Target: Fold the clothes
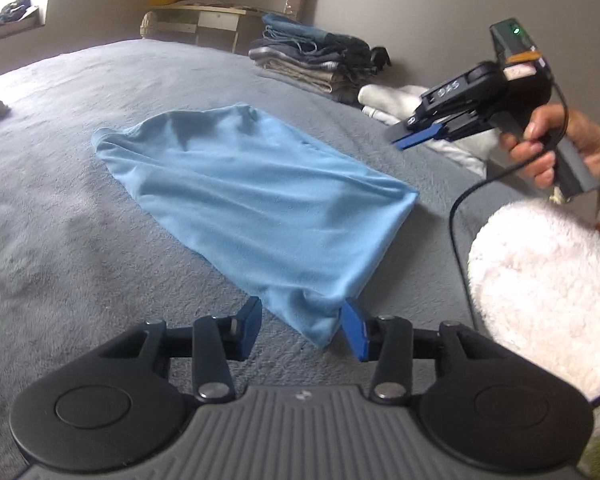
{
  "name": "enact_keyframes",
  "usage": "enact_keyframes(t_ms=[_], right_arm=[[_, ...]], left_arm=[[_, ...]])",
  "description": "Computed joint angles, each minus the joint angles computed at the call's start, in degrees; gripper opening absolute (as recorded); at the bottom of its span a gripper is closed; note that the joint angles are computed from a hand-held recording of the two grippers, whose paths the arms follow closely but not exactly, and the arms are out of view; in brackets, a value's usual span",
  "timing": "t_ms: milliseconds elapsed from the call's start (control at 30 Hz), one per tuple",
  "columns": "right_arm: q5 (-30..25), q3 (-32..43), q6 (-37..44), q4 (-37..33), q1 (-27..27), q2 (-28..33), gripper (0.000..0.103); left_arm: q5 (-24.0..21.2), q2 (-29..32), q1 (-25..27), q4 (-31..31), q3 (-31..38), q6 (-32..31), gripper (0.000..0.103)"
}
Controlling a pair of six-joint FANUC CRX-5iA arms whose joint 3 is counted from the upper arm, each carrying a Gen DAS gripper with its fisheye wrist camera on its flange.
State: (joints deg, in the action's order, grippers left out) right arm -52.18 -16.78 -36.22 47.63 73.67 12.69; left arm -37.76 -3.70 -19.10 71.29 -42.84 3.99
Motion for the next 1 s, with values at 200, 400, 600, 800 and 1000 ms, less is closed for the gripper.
enact_keyframes(t_ms=[200, 400, 600, 800, 1000], right_arm=[[1.3, 1.8, 0.5, -1.4, -0.3, 2.3, 0.021], [0.5, 3.4, 2.6, -5.2, -0.1, 4.2, 0.019], [0.7, 3.3, 2.5, -7.5, -0.2, 4.5, 0.016], [1.7, 2.9, 2.3, -8.5, -0.6, 4.6, 0.016], [1.0, 3.4, 2.3, -8.7, -0.4, 4.7, 0.016]], left_arm=[[-2.5, 3.8, 0.9, -8.7, 4.0, 13.2, 0.028], [-2.6, 5.5, 1.3, -11.7, 5.5, 20.3, 0.006], [-4.0, 5.0, 2.2, -18.5, 7.1, 23.0, 0.004], [-7.4, 4.5, 4.3, -18.1, 6.5, 20.7, 0.007], [-4.6, -0.2, 5.3, -9.9, 1.9, 13.3, 0.014]])
